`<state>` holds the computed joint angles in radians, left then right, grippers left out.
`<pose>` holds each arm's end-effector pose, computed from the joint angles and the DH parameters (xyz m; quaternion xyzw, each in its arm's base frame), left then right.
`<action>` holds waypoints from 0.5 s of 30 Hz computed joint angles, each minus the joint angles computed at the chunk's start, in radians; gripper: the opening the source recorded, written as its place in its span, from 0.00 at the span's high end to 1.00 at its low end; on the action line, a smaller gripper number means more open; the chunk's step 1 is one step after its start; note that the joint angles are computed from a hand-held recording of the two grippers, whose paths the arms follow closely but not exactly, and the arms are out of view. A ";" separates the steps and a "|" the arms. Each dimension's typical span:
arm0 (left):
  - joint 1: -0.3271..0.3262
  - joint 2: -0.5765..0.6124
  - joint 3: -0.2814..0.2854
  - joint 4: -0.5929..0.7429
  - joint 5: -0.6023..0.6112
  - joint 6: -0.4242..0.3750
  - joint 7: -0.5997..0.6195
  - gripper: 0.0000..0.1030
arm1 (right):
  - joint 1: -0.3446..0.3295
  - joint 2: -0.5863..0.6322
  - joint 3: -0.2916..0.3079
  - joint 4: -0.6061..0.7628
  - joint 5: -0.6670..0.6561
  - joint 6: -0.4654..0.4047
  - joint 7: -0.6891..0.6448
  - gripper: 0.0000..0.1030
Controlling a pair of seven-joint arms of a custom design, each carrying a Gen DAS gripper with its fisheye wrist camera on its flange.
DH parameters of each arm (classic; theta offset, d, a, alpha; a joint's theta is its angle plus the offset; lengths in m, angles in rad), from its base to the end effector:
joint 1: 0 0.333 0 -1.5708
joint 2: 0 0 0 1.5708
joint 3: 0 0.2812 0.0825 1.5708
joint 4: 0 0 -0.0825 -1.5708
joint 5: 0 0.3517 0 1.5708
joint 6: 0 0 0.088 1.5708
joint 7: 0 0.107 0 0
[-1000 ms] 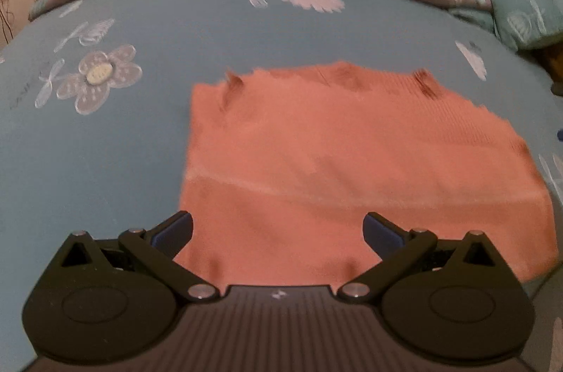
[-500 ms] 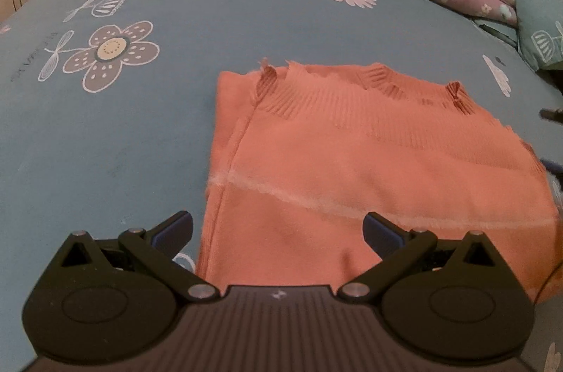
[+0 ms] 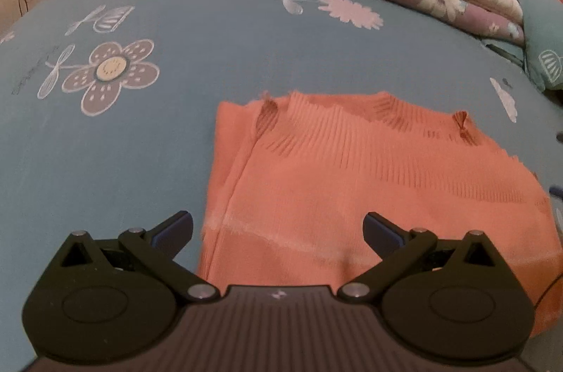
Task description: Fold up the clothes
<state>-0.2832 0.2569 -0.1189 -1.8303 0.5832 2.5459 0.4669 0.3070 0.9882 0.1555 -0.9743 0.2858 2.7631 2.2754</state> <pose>0.5725 -0.2455 0.4245 -0.7691 0.5661 -0.2146 0.2048 0.7205 0.2833 0.3505 -0.4293 0.8033 0.0654 0.4076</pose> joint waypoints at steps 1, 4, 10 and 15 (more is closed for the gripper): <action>0.000 0.010 0.003 0.012 0.003 0.000 -0.003 0.01 | 0.008 0.007 -0.015 0.014 -0.012 -0.040 0.016 0.04; 0.004 0.037 0.016 0.043 0.020 0.029 0.006 0.01 | 0.051 0.020 -0.079 0.061 -0.071 -0.129 0.087 0.06; 0.037 0.120 0.059 0.127 0.050 0.141 0.080 0.01 | 0.179 -0.153 -0.186 -0.151 -0.247 -0.072 0.206 0.02; 0.113 0.221 -0.002 0.203 -0.193 0.212 0.268 0.01 | 0.172 -0.214 -0.095 -0.235 -0.235 -0.060 0.194 0.02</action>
